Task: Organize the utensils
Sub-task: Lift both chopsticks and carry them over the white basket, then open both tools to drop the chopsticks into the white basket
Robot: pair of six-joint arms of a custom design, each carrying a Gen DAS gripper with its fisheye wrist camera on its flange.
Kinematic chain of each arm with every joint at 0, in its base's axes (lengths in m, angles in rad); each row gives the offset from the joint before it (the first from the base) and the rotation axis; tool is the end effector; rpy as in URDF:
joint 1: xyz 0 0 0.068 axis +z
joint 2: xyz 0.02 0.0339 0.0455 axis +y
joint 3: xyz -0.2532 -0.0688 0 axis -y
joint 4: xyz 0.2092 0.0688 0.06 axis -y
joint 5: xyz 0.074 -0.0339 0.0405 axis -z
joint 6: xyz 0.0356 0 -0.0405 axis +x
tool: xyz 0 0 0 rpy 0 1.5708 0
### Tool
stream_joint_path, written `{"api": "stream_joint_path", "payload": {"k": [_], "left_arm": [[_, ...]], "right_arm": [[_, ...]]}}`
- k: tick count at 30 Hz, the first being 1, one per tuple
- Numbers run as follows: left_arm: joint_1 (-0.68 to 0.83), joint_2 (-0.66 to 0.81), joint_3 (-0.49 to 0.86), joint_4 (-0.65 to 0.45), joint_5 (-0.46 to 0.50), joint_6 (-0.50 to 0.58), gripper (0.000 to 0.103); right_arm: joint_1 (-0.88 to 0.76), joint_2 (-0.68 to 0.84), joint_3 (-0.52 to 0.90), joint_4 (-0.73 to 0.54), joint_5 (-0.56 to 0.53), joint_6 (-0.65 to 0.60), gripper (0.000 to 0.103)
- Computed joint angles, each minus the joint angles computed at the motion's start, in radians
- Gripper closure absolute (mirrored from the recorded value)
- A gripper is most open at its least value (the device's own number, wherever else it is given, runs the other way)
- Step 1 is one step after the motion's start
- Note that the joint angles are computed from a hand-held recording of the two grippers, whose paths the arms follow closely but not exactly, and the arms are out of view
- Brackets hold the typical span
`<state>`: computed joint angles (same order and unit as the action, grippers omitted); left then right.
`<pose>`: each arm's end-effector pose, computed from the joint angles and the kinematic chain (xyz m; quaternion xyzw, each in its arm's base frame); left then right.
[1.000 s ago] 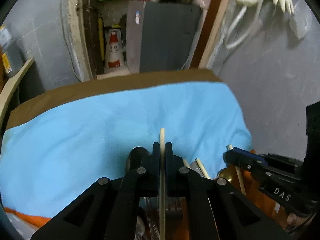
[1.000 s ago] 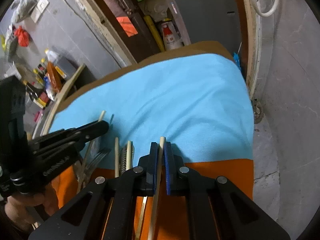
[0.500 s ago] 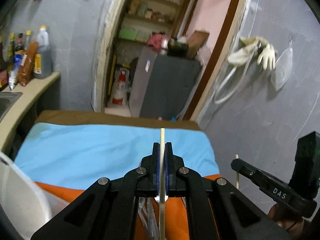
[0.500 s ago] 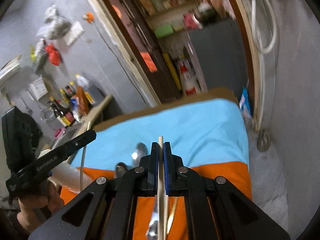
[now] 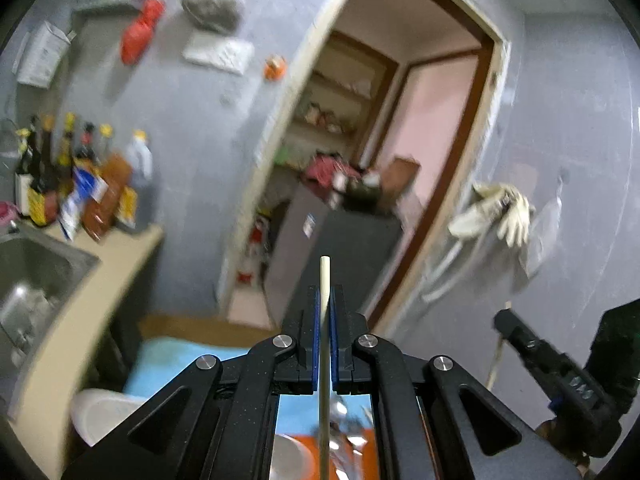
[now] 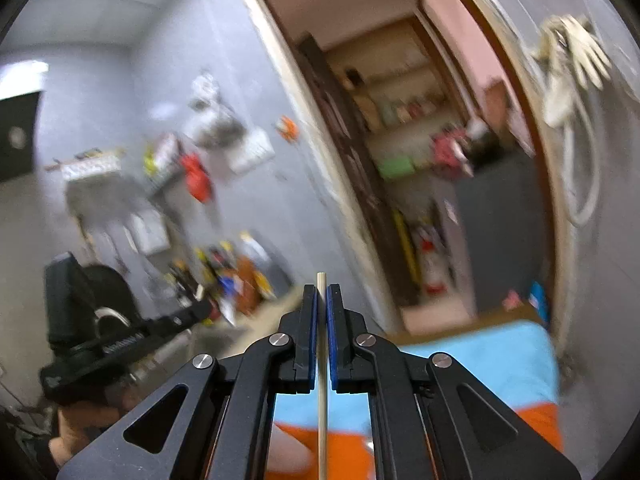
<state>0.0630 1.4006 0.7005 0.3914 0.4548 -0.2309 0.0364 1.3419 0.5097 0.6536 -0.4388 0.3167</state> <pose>0.2772 0.0018 0.2419 0.0164 0.7976 -0.2296 0.5575 0.2516 0.0243 0.2269 -0.0336 0.7611 0.2743 0.5868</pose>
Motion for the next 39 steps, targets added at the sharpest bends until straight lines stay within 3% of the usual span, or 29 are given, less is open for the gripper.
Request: {"api": "stream_joint_path", "payload": {"k": [2,8,12,18,27,32,36,39], "left_arm": [[0.087,0.012,0.002,0.046,0.047,0.008,0.101],[0.296,0.226,0.025,0.363,0.16,-0.106,0.101],[0.373,0.392,0.046,0.561,0.185,-0.187,0.101],[0.402,0.489,-0.016,0.74,0.121,-0.201,0.101],[0.364,0.548,-0.188,1.033,-0.006,-0.125,0.101],[0.361,0.528,-0.224,1.012,0.029,-0.061,0.1],[0.383,0.466,-0.218,0.871,0.109,-0.036,0.096],[0.397,0.409,-0.233,0.788,0.173,-0.02,0.07]], "right_arm": [[0.088,0.036,0.017,0.097,0.067,0.043,0.1],[0.291,0.265,0.128,0.343,0.278,0.065,0.1],[0.341,0.385,0.155,0.442,0.333,0.034,0.1],[0.352,0.521,0.141,0.55,0.332,0.011,0.1],[0.392,0.619,0.099,0.625,0.357,-0.065,0.1],[0.408,0.613,0.074,0.626,0.349,-0.086,0.099],[0.408,0.568,0.061,0.564,0.334,-0.087,0.096],[0.404,0.527,0.043,0.526,0.324,-0.08,0.084]]}}
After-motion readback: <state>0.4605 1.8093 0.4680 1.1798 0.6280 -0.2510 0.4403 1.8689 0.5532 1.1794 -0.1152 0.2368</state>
